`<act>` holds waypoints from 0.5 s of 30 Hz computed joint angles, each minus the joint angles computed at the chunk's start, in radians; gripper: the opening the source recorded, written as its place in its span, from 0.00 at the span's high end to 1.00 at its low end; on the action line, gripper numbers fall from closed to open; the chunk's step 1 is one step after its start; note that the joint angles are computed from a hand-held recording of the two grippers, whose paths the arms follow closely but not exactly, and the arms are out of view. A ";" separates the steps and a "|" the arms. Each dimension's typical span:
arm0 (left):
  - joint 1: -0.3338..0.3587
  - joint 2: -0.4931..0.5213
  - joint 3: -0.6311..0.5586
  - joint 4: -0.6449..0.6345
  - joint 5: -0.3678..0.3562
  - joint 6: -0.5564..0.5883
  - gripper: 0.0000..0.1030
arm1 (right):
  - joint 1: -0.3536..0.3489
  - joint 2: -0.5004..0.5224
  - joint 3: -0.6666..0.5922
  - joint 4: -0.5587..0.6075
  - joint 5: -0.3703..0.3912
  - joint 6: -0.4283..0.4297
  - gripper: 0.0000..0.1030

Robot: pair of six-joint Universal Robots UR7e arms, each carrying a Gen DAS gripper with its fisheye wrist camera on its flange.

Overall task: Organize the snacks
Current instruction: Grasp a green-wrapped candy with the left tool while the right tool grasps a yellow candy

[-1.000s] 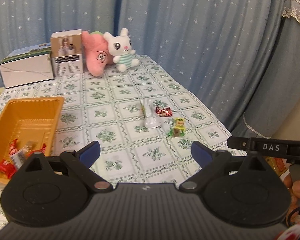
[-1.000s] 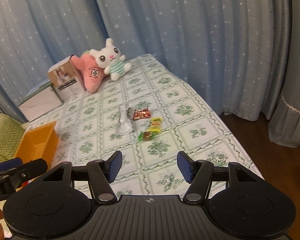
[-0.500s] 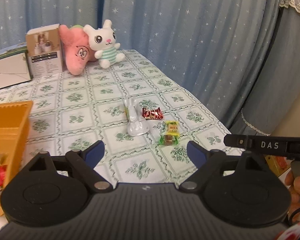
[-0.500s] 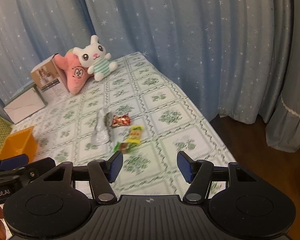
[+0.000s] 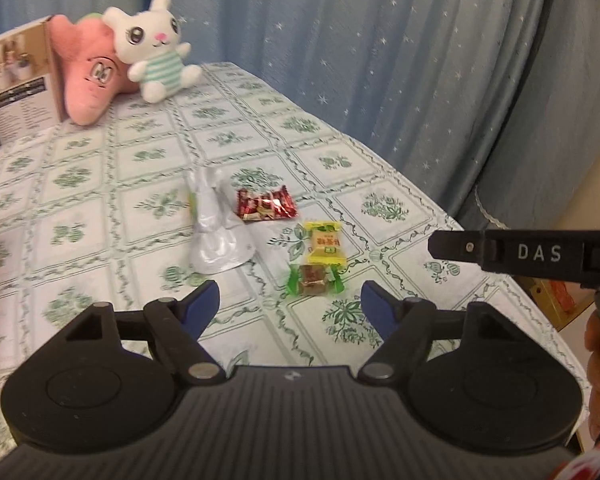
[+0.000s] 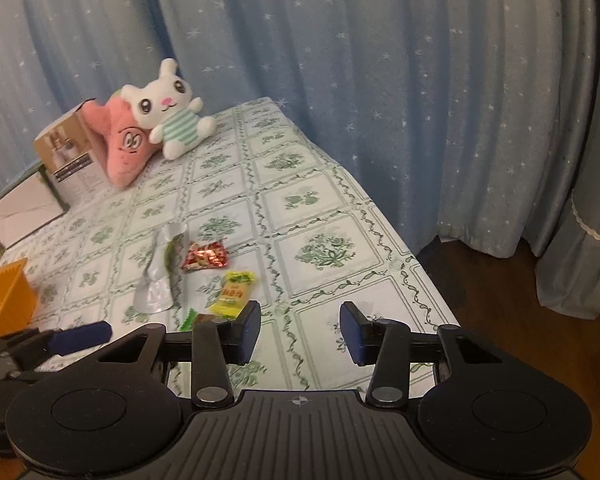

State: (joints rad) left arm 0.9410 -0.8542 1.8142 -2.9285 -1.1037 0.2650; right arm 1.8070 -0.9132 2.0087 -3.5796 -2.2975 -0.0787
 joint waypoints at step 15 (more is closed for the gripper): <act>0.013 0.124 -0.077 -0.037 0.008 0.080 0.72 | -0.040 0.017 -0.017 -0.020 -0.050 0.022 0.56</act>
